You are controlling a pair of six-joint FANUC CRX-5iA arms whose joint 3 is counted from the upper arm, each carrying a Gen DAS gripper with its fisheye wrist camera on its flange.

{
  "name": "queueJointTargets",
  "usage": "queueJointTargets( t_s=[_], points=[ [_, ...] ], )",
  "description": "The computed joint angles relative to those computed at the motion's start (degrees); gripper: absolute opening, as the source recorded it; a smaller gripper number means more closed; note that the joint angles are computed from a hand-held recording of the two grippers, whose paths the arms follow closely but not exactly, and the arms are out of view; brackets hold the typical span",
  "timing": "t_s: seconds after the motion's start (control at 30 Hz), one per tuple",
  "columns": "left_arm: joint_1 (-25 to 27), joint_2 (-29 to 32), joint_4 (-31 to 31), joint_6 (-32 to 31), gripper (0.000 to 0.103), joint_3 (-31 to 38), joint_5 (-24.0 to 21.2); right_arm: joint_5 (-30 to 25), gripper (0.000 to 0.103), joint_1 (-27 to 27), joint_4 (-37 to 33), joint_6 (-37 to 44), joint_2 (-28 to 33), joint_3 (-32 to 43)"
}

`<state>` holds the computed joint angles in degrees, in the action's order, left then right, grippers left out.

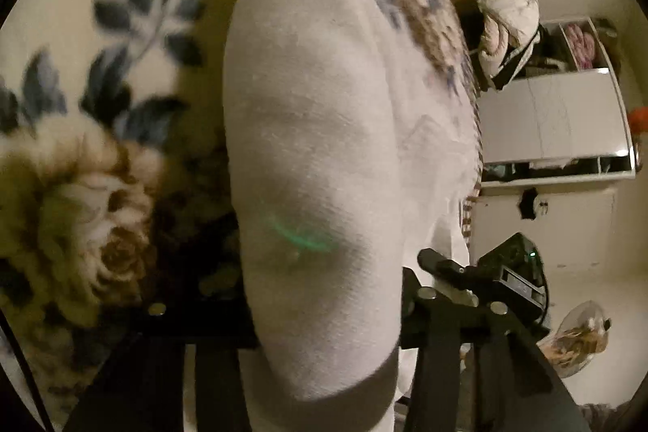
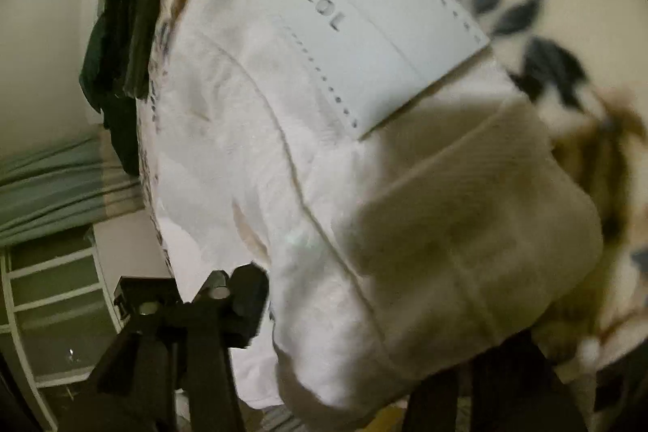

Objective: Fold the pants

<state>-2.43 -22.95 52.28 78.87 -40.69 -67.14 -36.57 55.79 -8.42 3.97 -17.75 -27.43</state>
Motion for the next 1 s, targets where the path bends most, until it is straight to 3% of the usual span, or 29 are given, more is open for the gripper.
queueJointTargets(
  t_s=[0.1, 0.33, 0.47, 0.53, 0.73, 0.87, 1.0],
  points=[
    [0.85, -2.18, 1.19, 0.76, 0.036, 0.87, -1.23, -0.18, 0.041, 4.63, 11.22, -11.47, -0.91, -0.70],
    [5.71, -3.63, 3.11, 2.40, 0.036, 6.75, -8.45, -9.43, 0.038, 8.07, 17.84, -15.38, -1.51, 8.64],
    [8.41, -1.33, 3.44, 3.40, 0.036, 14.61, -12.73, -15.04, 0.037, 10.97, 23.76, -18.28, -1.76, 14.41],
    [7.99, 1.25, 3.43, 4.28, 0.036, 19.30, -12.45, -16.39, 0.037, 10.82, 25.51, -17.31, 0.06, 18.78],
    [7.40, 13.40, 2.54, 7.32, 0.036, 37.86, -11.46, -20.53, 0.037, 1.98, 20.10, -2.23, 11.87, 40.01],
    [8.13, 24.32, 2.33, 8.43, 0.036, 51.63, -10.82, -26.31, 0.037, -7.58, 11.22, 11.66, 26.95, 63.74],
    [7.76, 39.48, 1.35, 11.77, 0.036, 70.06, -9.92, -30.05, 0.037, -14.55, 6.75, 18.98, 43.43, 87.74]
  ],
)
